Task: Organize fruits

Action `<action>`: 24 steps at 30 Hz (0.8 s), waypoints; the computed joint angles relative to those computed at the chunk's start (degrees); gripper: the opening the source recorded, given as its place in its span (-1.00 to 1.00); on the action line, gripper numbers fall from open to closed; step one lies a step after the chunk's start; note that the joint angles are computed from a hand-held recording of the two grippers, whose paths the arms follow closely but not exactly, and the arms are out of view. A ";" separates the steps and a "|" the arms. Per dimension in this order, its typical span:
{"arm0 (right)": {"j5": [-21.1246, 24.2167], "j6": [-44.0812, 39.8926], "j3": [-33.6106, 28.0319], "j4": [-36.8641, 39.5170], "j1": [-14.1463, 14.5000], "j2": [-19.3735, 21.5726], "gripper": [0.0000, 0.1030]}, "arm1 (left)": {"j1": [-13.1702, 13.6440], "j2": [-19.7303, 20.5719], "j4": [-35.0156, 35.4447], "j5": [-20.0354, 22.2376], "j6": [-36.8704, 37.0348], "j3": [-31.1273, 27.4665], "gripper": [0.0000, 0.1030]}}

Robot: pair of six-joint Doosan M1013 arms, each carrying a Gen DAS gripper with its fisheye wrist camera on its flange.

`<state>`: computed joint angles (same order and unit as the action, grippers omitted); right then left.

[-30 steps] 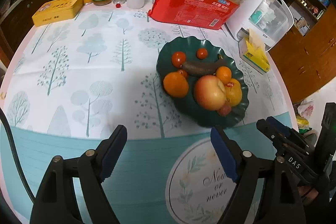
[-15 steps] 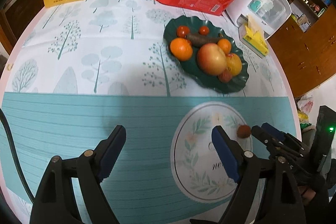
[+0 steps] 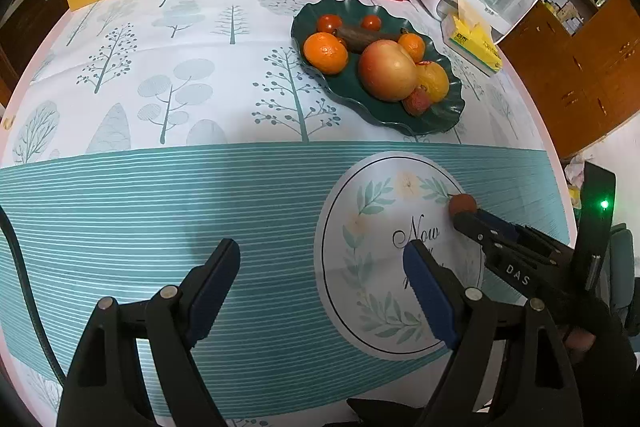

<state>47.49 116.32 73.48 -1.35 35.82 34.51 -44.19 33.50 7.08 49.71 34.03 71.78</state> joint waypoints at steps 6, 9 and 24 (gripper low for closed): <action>0.53 -2.39 -0.74 1.70 -0.40 0.43 -0.47 | 0.03 0.06 -0.04 0.43 -0.73 -0.14 0.61; 0.90 -3.61 -1.00 2.28 -0.55 0.56 -0.48 | 0.09 0.12 -0.15 0.53 -0.94 -0.14 0.61; 0.13 -8.76 -5.57 0.63 -1.14 2.04 -0.79 | 0.54 0.36 -0.07 0.87 -1.77 -0.19 0.61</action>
